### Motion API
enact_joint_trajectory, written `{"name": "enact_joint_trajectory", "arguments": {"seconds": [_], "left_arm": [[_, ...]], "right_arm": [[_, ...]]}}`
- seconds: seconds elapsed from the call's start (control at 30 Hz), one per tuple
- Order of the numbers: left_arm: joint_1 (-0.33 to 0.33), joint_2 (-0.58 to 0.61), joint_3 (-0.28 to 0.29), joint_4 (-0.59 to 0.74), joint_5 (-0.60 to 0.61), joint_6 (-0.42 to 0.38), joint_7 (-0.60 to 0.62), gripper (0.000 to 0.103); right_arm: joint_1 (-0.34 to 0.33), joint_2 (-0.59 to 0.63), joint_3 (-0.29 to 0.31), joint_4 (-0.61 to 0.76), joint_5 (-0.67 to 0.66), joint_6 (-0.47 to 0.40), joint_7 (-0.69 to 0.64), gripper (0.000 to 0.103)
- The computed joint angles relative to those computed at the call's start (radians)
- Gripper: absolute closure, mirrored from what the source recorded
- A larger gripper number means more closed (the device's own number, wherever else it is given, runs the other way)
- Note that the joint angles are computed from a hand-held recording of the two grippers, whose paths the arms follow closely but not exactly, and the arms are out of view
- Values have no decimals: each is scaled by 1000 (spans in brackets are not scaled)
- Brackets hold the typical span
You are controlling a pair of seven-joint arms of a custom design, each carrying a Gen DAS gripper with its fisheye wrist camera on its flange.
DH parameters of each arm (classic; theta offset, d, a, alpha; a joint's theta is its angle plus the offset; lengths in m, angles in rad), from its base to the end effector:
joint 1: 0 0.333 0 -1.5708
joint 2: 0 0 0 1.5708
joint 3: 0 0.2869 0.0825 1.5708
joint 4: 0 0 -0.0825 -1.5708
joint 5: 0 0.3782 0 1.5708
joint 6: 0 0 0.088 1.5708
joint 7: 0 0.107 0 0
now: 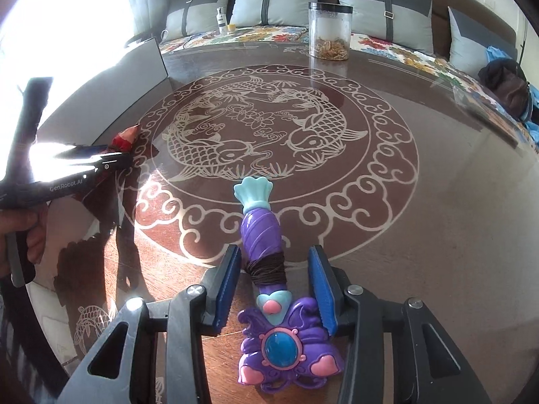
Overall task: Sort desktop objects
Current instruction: 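Grasp the purple toy wand with the right tool while the left tool grasps the red packet, then carry the red packet with the left tool while the right tool carries the wand into the bin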
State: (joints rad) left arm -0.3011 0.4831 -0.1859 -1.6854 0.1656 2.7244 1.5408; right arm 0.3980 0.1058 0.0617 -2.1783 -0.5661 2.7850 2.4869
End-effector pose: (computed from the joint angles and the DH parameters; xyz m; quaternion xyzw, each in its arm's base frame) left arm 0.6203 -0.3159 0.3646 -0.4719 0.8362 -0.2338 0.1533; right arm 0.5059 0.2770 0.3679 -0.6861 0.6692 -0.1788 0.2224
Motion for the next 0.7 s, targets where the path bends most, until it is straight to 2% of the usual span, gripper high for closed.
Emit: {"name": "enact_joint_trajectory", "arguments": {"seconds": [0.03,0.1,0.17,0.23,0.3,0.4,0.47,0.53,0.6,0.7], "left_arm": [[11,-13,-16,-20,-18,17,11,84],[51,-66,-58,-99,-84,85,41,84],[95,-138,-99,-200,-159,170,82,84],[161,-215,-165,-298,-277,245,160,84],[239,-290,-245,-377,-447,301,276,84],[356,-405,-362,-438,-823,316,547,84],[373,-484,-350,-451,-1030,280,693,84],[370,-553,-299,-466,-1119,247,759,84],[378,-597,-246,-476,-1095,215,737,84],[417,-618,-188,-487,-948,197,627,84]], "right_arm": [[-5,-3,4,-3,33,1,-15,81],[-19,-35,8,-40,111,44,-12,82],[-25,-80,11,-76,135,64,3,82],[-31,-121,25,-98,162,70,-12,82],[-34,-153,45,-93,161,48,-18,82],[-30,-171,77,-44,145,14,-26,82],[-21,-160,97,17,117,-8,-22,82],[-2,-126,110,105,107,-27,-34,82],[28,-68,118,214,108,-36,-59,82],[86,64,123,420,162,-41,-134,82]]}}
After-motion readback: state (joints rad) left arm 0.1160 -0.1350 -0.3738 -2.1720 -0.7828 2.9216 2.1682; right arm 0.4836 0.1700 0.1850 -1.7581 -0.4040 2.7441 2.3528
